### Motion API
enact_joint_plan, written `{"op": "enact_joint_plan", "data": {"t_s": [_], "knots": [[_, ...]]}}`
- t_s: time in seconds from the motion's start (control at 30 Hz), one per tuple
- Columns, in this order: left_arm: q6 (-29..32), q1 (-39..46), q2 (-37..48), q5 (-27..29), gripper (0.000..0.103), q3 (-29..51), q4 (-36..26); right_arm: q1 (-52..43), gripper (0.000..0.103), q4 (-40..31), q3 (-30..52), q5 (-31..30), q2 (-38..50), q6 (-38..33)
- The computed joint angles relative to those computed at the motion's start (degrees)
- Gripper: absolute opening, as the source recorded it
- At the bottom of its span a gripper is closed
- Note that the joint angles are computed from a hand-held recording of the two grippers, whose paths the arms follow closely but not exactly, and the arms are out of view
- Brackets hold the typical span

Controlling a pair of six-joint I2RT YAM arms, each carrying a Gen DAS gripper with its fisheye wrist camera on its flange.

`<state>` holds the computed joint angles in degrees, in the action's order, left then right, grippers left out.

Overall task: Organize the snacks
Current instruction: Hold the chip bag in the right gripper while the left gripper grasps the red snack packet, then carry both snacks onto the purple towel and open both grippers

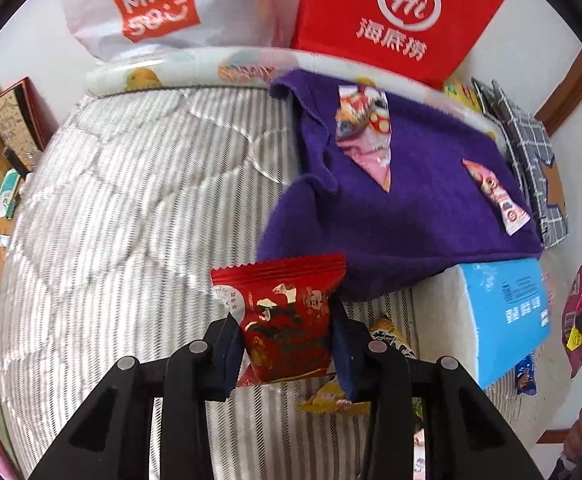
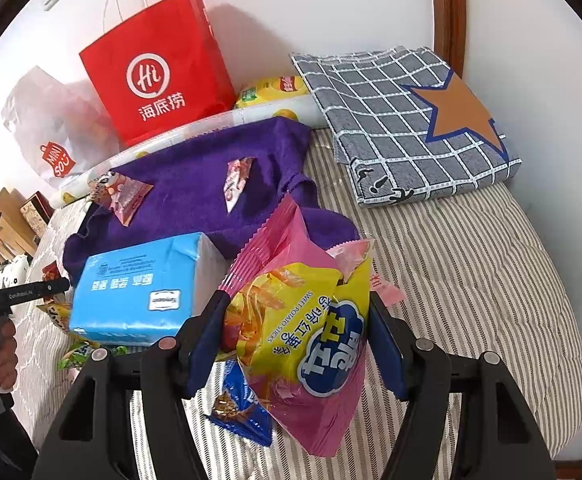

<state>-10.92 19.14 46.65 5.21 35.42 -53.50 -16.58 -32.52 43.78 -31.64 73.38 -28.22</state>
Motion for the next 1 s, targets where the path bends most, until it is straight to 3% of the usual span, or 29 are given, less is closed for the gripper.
{"op": "enact_joint_plan", "data": {"t_s": [0.23,0.33,0.47,0.77,1.0], "knots": [[3.4,5.0,-7.5,2.1,0.036,4.7,-9.1,-2.4,0.066,-5.7,0.1,-3.7,-6.2,-2.7],[2.2,3.6,-9.7,2.6,0.036,7.0,-12.3,-3.0,0.066,-8.5,0.6,-5.0,-8.6,-3.7],[-3.3,-3.5,-12.0,0.6,0.036,10.2,-15.3,-4.2,0.066,-12.0,1.6,-6.4,-11.1,-5.2],[-24.0,-32.1,-10.9,-14.2,0.036,17.1,-18.2,-6.9,0.066,-18.4,5.1,-10.9,-13.7,-7.8],[-26.9,-37.8,-8.0,-17.1,0.036,20.9,-17.9,-5.5,0.066,-19.0,7.9,-11.8,-14.8,-5.6]]}}
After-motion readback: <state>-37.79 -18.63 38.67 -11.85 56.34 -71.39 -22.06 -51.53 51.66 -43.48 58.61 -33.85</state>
